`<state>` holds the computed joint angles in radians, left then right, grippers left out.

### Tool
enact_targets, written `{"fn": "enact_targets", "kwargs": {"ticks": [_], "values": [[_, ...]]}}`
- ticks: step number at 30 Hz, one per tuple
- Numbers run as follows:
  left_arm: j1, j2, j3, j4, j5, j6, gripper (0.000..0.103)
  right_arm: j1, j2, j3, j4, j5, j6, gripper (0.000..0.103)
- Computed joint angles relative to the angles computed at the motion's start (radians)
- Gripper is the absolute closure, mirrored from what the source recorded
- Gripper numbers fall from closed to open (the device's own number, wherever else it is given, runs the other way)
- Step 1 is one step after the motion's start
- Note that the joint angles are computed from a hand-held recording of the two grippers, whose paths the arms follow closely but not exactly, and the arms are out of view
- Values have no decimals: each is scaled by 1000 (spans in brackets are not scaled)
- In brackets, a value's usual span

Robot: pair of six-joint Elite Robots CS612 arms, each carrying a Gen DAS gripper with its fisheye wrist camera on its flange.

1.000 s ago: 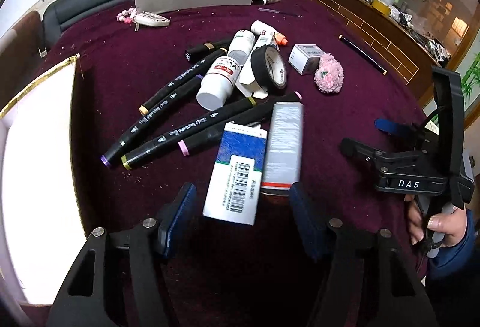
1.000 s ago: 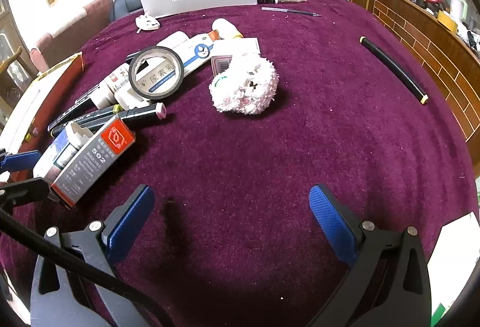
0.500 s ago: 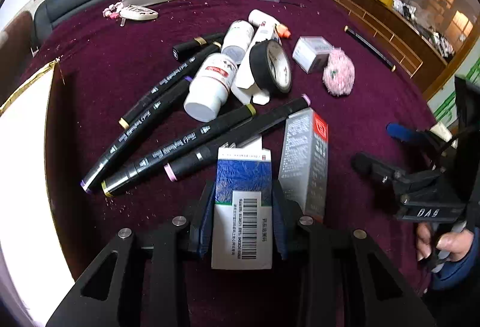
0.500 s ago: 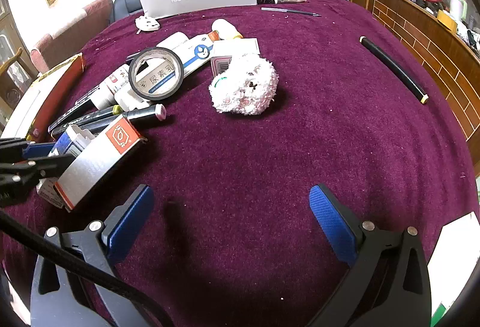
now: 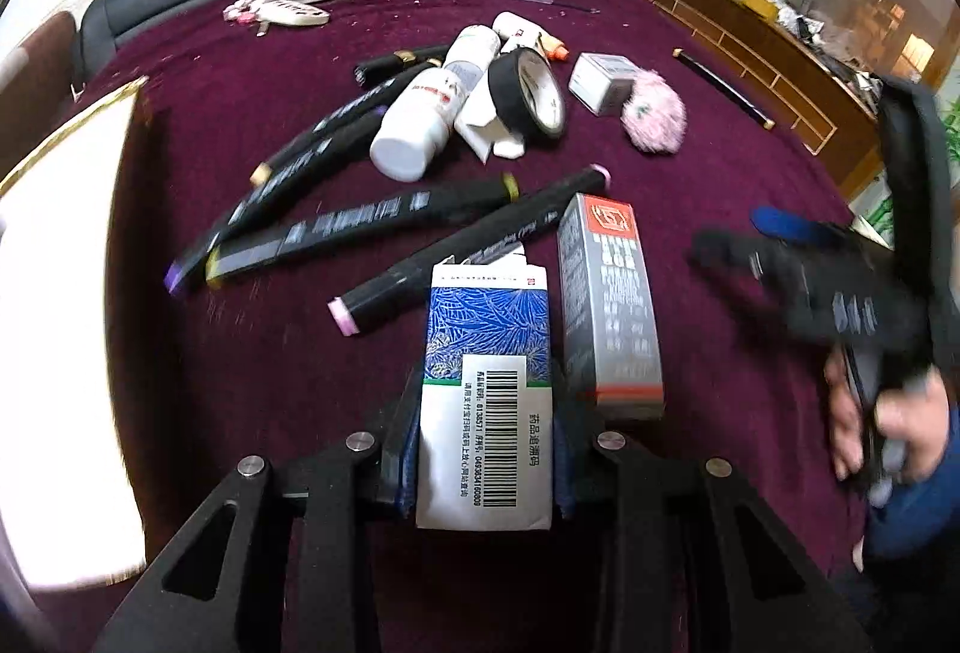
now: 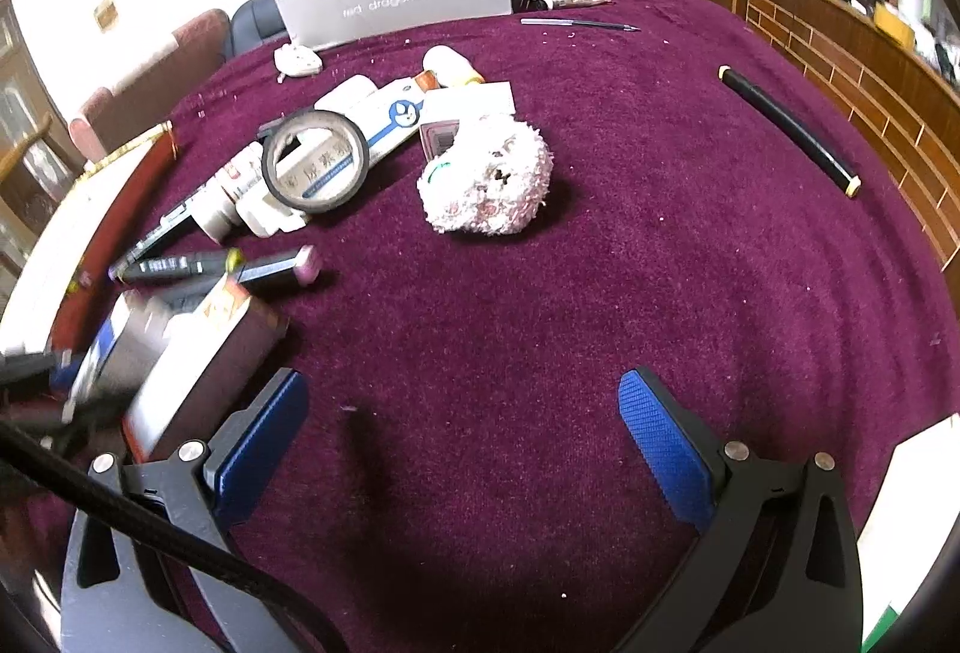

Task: Organize objects
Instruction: 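Grasp the blue barcode box with left tool while right tool grasps the grey red-striped box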

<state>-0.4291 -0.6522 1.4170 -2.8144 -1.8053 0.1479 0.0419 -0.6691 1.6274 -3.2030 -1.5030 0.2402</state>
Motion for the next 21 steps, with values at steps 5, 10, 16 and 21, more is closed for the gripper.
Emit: {"fn": "enact_targets", "kwargs": {"ticks": [5, 10, 16, 21], "values": [[17, -38, 97, -99, 37, -46, 74, -9, -31, 22, -10, 153, 78, 4], [17, -49, 133, -159, 77, -35, 74, 41, -31, -36, 153, 156, 23, 5], [21, -41, 134, -170, 83, -36, 74, 85, -12, -85, 235, 33, 9, 6], [16, -33, 126, -175, 103, -38, 74, 125, 4, -117, 262, -93, -132, 22]]}}
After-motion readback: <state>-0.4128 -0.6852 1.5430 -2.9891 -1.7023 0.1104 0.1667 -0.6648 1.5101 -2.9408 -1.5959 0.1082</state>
